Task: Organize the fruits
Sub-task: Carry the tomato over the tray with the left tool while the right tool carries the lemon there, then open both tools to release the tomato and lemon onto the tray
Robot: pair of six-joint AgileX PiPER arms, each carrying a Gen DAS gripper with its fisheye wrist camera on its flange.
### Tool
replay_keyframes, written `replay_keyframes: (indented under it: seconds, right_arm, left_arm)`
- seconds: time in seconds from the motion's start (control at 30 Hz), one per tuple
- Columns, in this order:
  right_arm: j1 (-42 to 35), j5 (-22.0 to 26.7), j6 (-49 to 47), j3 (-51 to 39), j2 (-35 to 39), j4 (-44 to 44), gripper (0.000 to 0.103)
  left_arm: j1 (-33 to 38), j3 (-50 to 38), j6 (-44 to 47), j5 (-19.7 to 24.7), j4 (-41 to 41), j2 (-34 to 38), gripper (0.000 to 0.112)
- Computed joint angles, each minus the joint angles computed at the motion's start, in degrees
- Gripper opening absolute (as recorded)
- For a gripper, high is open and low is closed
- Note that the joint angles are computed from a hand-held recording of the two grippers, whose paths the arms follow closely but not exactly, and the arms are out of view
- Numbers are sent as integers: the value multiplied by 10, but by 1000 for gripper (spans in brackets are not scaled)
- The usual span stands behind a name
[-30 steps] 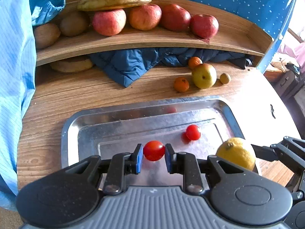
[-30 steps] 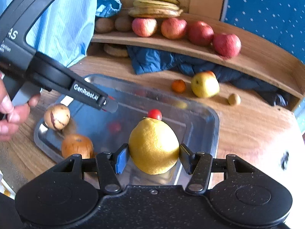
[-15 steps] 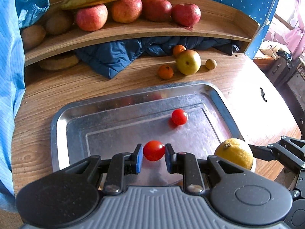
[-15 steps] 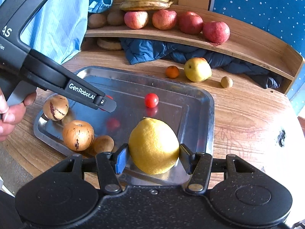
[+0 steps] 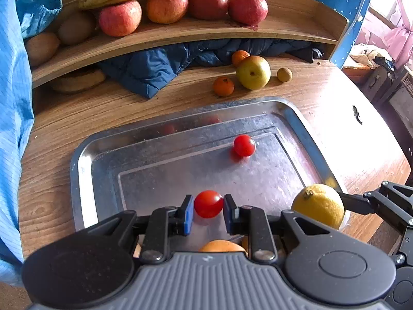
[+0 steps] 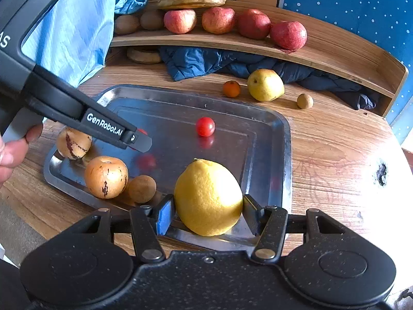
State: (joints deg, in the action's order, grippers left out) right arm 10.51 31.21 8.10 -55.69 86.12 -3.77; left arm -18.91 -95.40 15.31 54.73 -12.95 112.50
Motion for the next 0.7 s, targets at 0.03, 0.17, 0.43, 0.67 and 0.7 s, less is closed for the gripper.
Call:
replay_keyframes:
  seconds: [0.03, 0.17, 0.43, 0.67, 0.7]
  right_arm:
    - [1, 1, 4, -1, 0, -3, 58]
    - [3, 3, 12, -3, 2, -9, 58]
    - [11, 11, 37, -8, 5, -29, 59]
    - [20, 16, 65, -5, -2, -49, 60]
    - [23, 18, 72, -4, -5, -53, 61]
  left_arm:
    - [0, 0, 2, 2, 0, 0, 26]
    - [-2, 1, 3, 6, 5, 0, 26]
    - [1, 7, 13, 9, 4, -6, 27]
    - [11, 13, 17, 10, -7, -14, 27]
    - [13, 17, 18, 8, -10, -17, 27]
